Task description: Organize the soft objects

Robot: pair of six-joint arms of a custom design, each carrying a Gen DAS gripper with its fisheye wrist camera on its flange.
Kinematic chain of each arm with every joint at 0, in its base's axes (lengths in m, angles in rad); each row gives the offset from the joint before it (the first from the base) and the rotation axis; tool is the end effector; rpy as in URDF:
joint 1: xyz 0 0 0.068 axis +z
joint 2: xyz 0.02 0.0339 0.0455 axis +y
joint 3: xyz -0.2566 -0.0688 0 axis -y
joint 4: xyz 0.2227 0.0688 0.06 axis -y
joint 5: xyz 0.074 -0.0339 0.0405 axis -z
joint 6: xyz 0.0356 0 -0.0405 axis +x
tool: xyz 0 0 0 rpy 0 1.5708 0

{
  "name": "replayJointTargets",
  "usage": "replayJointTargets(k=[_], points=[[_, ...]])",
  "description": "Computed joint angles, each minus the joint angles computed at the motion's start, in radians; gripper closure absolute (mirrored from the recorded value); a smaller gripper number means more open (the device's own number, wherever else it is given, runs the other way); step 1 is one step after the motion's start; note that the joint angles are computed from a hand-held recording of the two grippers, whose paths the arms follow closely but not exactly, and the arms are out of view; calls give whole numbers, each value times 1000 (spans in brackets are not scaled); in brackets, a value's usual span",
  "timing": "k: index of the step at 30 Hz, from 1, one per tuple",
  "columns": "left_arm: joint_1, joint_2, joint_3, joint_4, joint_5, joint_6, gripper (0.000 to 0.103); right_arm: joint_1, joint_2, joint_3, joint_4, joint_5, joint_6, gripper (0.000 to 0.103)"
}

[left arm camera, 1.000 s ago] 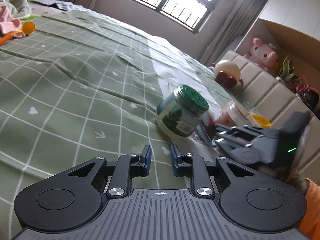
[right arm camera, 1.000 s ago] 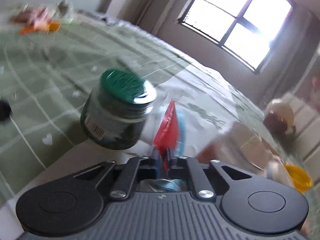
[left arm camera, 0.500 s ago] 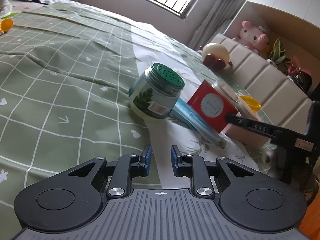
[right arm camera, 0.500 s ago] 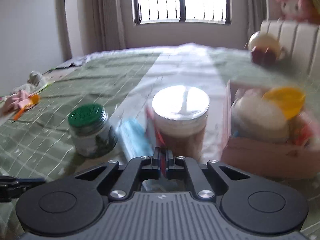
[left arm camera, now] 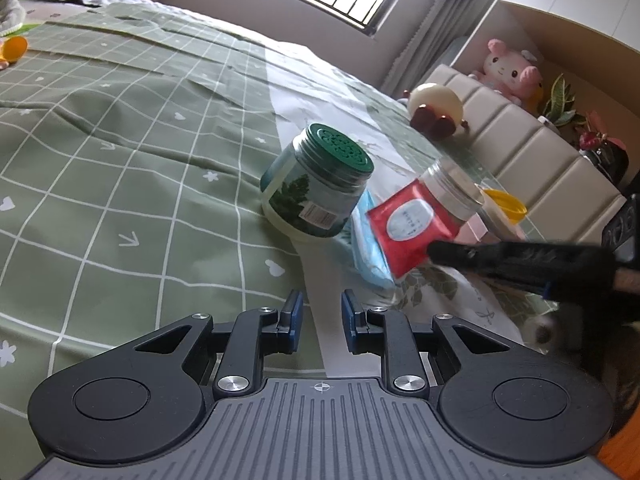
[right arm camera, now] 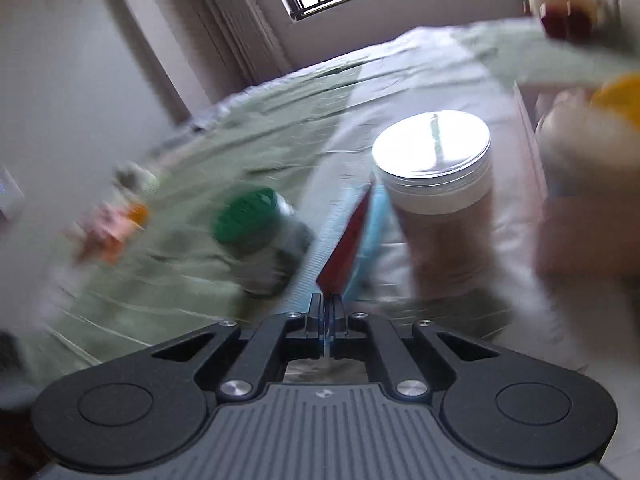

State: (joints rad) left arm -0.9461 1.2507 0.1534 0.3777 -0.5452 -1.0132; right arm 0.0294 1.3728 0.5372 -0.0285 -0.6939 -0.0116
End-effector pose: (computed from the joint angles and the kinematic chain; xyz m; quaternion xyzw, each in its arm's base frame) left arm 0.1160 -0.1293 0.1174 -0.1405 0.8729 -0.1935 0.4252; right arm 0.2285 0.0295 0.1631 -0.1357 0.8797 0.3219 0.3226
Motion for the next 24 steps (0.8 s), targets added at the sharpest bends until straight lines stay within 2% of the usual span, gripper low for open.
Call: replayJointTargets(k=[2,4,6,7,11,14,18,24], points=[[1,6,15,-12,2,9,80,0,-21,-29,51,46,7,101],[5,20,40,-24,7,26,80,10,-47,-83,121,134,-34,100],[10,48,82,-35,9,56,80,-7,-47,-122,158,164,-72,97],[14,65,101,-33,8,73,80,-24,-37,-134,167,164,-90,96],[32,181,212,-30,-11,128,80,-111,-43,-212,239,144,-160,66],[74,270,289,-44,-16,102,80,-186,-94,-276,270,122,-253,64],[145,364,344,-22,47,70,80,-263,-117,-329,287,75,-377,59],[204,497,378,80,163,65,80,-264,-14,-316,337,53,-384,47]])
